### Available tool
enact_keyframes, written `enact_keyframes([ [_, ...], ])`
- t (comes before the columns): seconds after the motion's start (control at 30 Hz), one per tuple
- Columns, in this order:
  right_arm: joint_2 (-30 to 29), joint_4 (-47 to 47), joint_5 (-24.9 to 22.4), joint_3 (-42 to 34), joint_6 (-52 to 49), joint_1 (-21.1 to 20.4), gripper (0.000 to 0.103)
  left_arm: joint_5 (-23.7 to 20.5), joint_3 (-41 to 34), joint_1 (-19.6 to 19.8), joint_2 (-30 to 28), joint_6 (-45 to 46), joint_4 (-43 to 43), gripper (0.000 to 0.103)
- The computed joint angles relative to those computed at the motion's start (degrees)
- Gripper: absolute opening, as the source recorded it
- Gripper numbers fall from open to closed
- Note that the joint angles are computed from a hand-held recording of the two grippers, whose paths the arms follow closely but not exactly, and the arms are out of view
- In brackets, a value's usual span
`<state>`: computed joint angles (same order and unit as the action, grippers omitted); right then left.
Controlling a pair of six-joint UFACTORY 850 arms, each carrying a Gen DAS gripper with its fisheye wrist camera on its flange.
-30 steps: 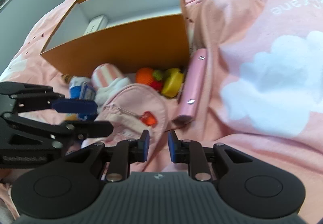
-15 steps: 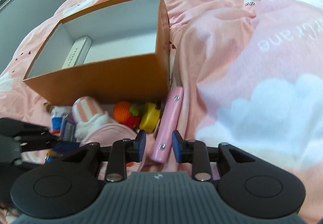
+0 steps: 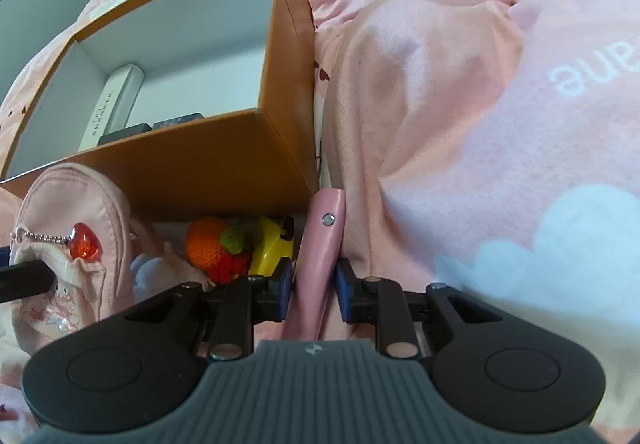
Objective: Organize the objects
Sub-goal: 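Grasp the pink pouch with the left tool while the right tool grasps the pink card holder, then lift and carry the pink pouch and pink card holder over the orange box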
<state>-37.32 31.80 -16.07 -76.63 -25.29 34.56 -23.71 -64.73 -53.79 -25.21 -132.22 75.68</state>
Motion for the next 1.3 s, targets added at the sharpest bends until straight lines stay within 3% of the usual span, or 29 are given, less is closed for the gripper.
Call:
enact_keyframes([
  [0.27, 2.58, -5.77, 2.77, 2.74, 4.25, 1.32, 0.021, 4.97, 2.24, 1.32, 0.28, -4.87, 2.06, 0.026],
  [0.7, 12.84, 13.18, 6.35, 9.06, -18.08, 1.79, 0.02, -1.42, 6.36, -1.06, 5.57, -30.25, 25.34, 0.025],
  [0.87, 15.41, 26.29, 6.3, 9.42, -31.69, 1.78, 0.02, -4.67, 7.04, -0.91, 7.95, -32.41, 28.98, 0.025],
  [1.13, 15.11, 58.86, 6.41, 6.14, -64.22, 1.99, 0.02, -6.74, 5.29, 2.73, 8.72, -30.92, 30.39, 0.025],
  [1.3, 11.32, 60.74, 4.62, 1.01, -63.55, 1.67, 0.02, -3.94, 2.78, 6.69, 6.46, -32.54, 32.34, 0.025],
])
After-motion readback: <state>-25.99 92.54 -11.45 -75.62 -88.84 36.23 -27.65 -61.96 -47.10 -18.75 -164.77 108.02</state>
